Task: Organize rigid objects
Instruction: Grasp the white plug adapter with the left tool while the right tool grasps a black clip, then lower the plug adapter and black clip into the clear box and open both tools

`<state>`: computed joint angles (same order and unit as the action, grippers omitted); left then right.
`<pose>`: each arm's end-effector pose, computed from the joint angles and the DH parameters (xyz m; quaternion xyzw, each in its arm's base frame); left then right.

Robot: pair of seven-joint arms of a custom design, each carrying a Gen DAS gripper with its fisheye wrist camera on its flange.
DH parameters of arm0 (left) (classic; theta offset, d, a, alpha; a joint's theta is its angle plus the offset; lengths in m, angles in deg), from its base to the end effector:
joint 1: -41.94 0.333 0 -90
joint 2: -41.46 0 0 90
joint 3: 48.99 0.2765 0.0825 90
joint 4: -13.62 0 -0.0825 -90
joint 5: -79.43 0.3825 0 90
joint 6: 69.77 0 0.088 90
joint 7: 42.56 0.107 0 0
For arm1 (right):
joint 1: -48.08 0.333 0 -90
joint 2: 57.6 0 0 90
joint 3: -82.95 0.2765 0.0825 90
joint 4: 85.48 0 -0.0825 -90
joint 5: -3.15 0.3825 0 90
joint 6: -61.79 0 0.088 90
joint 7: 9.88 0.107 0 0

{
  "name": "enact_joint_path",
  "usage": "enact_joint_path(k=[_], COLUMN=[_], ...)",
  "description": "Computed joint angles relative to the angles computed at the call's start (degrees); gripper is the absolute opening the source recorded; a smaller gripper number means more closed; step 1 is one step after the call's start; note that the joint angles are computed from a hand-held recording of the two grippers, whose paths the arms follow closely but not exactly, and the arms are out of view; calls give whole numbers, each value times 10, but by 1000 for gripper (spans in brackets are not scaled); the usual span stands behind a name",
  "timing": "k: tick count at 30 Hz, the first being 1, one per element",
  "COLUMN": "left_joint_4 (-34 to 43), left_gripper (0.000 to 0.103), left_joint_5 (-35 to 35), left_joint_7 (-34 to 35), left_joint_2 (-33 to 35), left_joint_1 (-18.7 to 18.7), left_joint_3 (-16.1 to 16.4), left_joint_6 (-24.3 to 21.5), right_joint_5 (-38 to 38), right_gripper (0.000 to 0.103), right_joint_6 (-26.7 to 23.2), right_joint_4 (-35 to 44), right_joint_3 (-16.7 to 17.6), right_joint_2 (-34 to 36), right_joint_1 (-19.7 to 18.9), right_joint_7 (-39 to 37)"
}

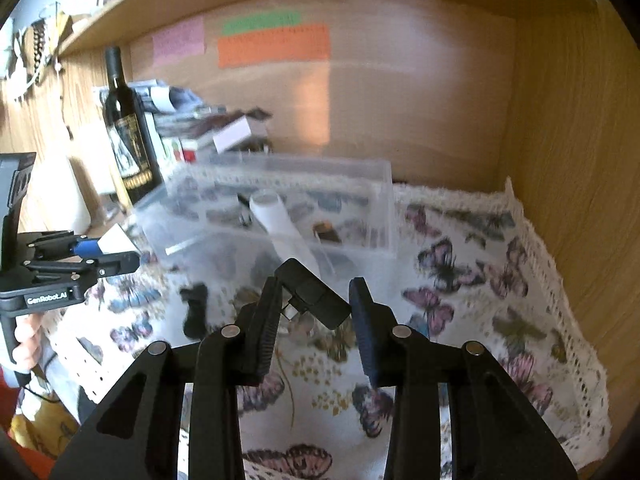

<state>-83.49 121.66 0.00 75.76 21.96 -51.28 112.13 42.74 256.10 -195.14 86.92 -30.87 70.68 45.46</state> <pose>0.6156 -0.3140 0.3075 -0.5412 0.7266 -0.3712 0.2033 0.6062 0.2186 0.3213 -0.7107 0.5309 -0.2772 0.3690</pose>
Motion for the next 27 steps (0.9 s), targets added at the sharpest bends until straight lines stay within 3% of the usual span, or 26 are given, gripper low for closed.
enact_joint_path(k=[5, 7, 11, 17, 18, 23, 27], left_joint_4=[19, 34, 73, 139, 154, 239, 318], left_gripper=[39, 39, 39, 39, 39, 39, 39], left_joint_5=[23, 26, 26, 17, 8, -60, -112], left_joint_7=[-62, -68, -73, -44, -25, 99, 180], left_joint_2=[-3, 2, 18, 56, 67, 135, 193], left_joint_1=[-74, -75, -65, -30, -15, 40, 43], left_joint_3=[94, 97, 86, 35, 13, -88, -119], left_joint_6=[32, 32, 19, -12, -23, -95, -155], right_joint_5=[-51, -73, -87, -43, -38, -16, -44], right_gripper=[32, 32, 32, 32, 32, 32, 32], right_joint_6=[35, 44, 38, -2, -9, -69, -123], right_joint_4=[11, 20, 54, 129, 137, 193, 231], right_joint_3=[72, 91, 85, 3, -5, -109, -179], right_joint_2=[5, 9, 26, 65, 69, 111, 150], right_joint_1=[-62, -79, -73, 2, 8, 79, 116], right_joint_7=[12, 22, 29, 11, 10, 46, 114])
